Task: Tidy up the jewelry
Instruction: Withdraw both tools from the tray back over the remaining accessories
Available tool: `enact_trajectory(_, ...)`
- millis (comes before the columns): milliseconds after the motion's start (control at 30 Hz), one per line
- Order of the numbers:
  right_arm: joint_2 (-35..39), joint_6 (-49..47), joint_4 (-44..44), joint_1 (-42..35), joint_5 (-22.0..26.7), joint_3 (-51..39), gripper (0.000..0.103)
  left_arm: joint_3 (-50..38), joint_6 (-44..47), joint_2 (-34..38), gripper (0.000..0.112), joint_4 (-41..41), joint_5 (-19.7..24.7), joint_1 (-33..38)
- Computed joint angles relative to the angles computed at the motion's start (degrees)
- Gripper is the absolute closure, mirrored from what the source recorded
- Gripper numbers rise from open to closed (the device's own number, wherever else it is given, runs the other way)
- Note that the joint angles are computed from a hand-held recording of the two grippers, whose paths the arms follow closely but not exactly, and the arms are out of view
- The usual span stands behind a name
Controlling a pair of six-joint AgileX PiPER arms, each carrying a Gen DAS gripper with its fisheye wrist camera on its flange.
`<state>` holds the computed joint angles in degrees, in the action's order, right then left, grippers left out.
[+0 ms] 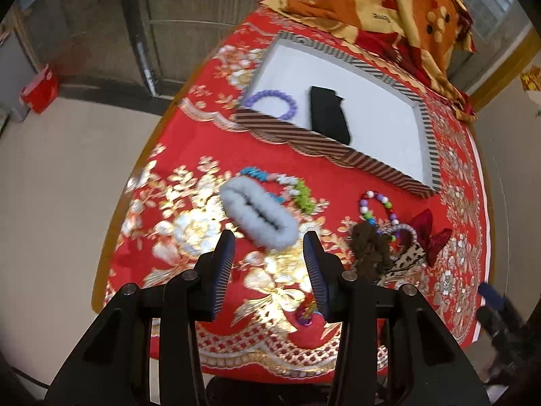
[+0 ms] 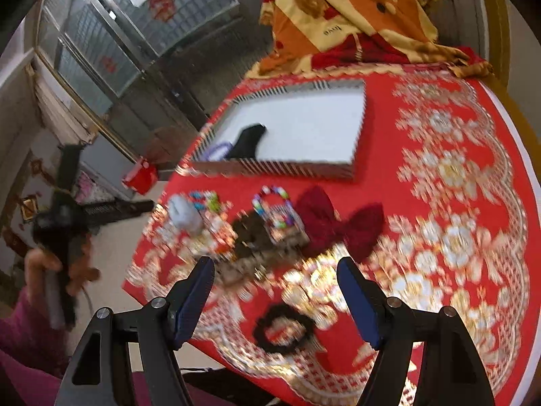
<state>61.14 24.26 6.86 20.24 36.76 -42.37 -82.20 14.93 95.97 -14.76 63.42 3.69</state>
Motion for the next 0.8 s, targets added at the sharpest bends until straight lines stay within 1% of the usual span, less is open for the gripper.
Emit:
enact_trajectory(100, -0.66, 4.22, -3.15, 2.5, -0.59, 1.75, 0.031, 0.74, -0.7, -0.18, 0.069, 0.11, -0.32, 1.45)
enact_trajectory(267, 0.86, 10.95, -9.61, 6.99, 0.23, 0.96, 0.03, 2.11, -1.19, -0.35, 0.066, 0.21, -0.75, 2.52)
enact_trajectory(433, 3.47, 11.01, -10.3, 8.33, 0.52, -0.13, 0.03, 2.64, -2.73, -0.14, 0.066, 0.76, -1.25, 1.74)
enact_trajectory(567, 4.82, 9.54, -8.15, 7.46, 0.02, -0.34, 0.03, 2.79, -3.77, 0.02, 0.065, 1.8, -2.06, 0.76)
enact_trajectory(800, 7.17, 11.34, -10.69, 8.74, 1.08, -1.53, 0.03, 1.66, -5.21, 1.62, 0.064, 2.78, -1.92, 0.34)
